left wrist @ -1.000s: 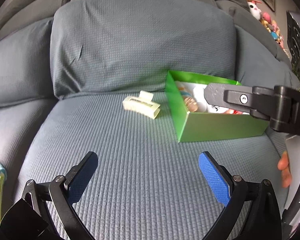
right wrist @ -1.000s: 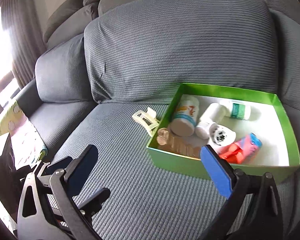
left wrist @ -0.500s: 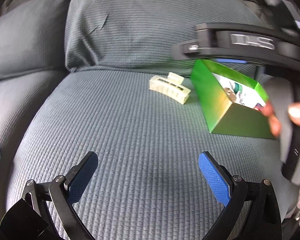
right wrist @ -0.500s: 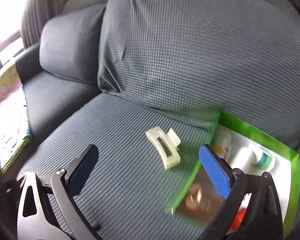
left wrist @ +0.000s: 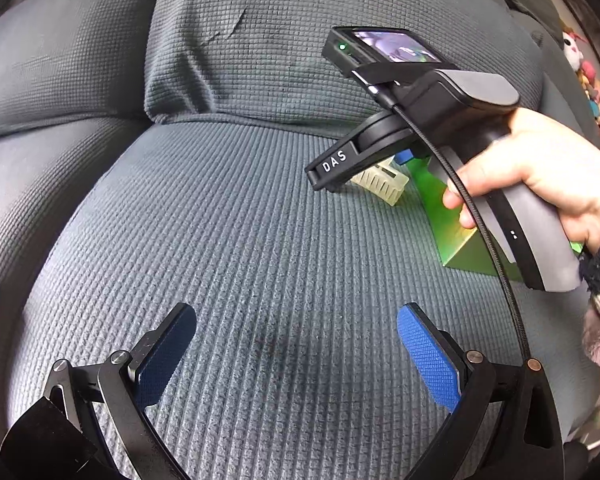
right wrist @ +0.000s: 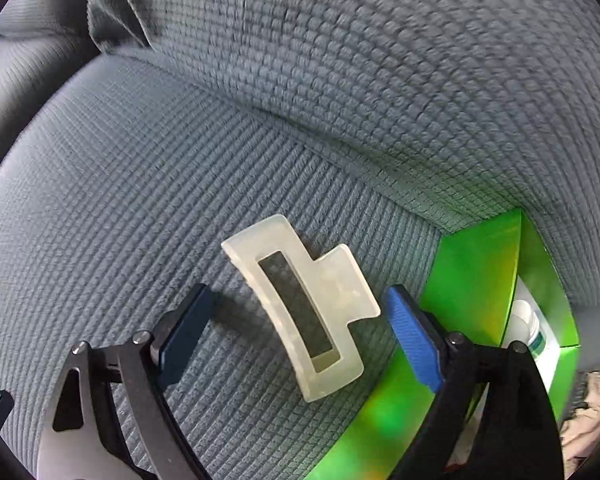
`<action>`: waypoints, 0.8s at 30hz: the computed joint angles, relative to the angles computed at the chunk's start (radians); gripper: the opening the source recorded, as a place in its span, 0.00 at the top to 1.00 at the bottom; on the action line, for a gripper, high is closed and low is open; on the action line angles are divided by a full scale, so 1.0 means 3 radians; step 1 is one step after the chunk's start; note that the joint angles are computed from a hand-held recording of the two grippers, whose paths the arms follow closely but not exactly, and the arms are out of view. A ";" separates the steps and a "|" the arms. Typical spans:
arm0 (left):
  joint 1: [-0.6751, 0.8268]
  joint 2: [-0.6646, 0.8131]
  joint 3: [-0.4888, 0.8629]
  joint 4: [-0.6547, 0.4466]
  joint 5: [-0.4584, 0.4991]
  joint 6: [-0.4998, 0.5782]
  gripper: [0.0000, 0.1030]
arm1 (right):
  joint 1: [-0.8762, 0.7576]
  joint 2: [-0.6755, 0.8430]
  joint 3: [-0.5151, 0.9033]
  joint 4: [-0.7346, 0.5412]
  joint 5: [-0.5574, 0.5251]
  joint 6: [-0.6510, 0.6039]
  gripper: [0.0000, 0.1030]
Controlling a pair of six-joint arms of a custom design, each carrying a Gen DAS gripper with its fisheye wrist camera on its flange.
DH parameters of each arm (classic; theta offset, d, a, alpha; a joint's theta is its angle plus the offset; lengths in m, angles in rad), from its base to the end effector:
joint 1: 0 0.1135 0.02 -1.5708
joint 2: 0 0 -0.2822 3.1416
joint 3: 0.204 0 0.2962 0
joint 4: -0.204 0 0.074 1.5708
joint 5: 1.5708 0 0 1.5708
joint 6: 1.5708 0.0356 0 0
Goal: Organize rigid objects
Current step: 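Close the right tool on the cream claw clip and lift it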
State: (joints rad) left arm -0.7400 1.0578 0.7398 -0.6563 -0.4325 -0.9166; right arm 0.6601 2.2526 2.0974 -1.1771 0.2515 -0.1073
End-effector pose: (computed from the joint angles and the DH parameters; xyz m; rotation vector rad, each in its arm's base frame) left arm 0.1840 -0.1478 0.2377 -0.3768 2.4000 -0.1890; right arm 0.4157 0.3114 0.2417 -1.0211 2.6439 -0.2520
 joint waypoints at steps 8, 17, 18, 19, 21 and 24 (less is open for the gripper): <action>-0.0086 -0.0033 -0.0017 0.0058 0.0027 -0.0032 0.02 | -0.0081 -0.0500 -0.0591 0.0322 -0.0406 -0.0075 0.59; -0.0419 0.0090 -0.0057 0.0567 0.0254 0.0169 0.02 | -0.0407 -0.2245 -0.2519 0.0453 -0.1841 0.0160 0.58; -0.0500 0.0154 -0.0042 0.0649 0.0270 0.0196 0.02 | -0.0437 -0.2421 -0.2716 0.0481 -0.1844 0.0180 0.58; -0.0611 0.0256 0.0012 0.0682 0.0235 0.0233 0.02 | -0.0503 -0.2553 -0.2836 0.0460 -0.1891 0.0189 0.58; -0.0815 0.0447 0.0120 0.0769 0.0185 0.0327 0.02 | -0.0688 -0.2813 -0.3091 0.0407 -0.2029 0.0186 0.58; -0.1014 0.0691 0.0255 0.0864 0.0151 0.0420 0.12 | -0.0882 -0.3133 -0.3407 0.0392 -0.2137 0.0183 0.58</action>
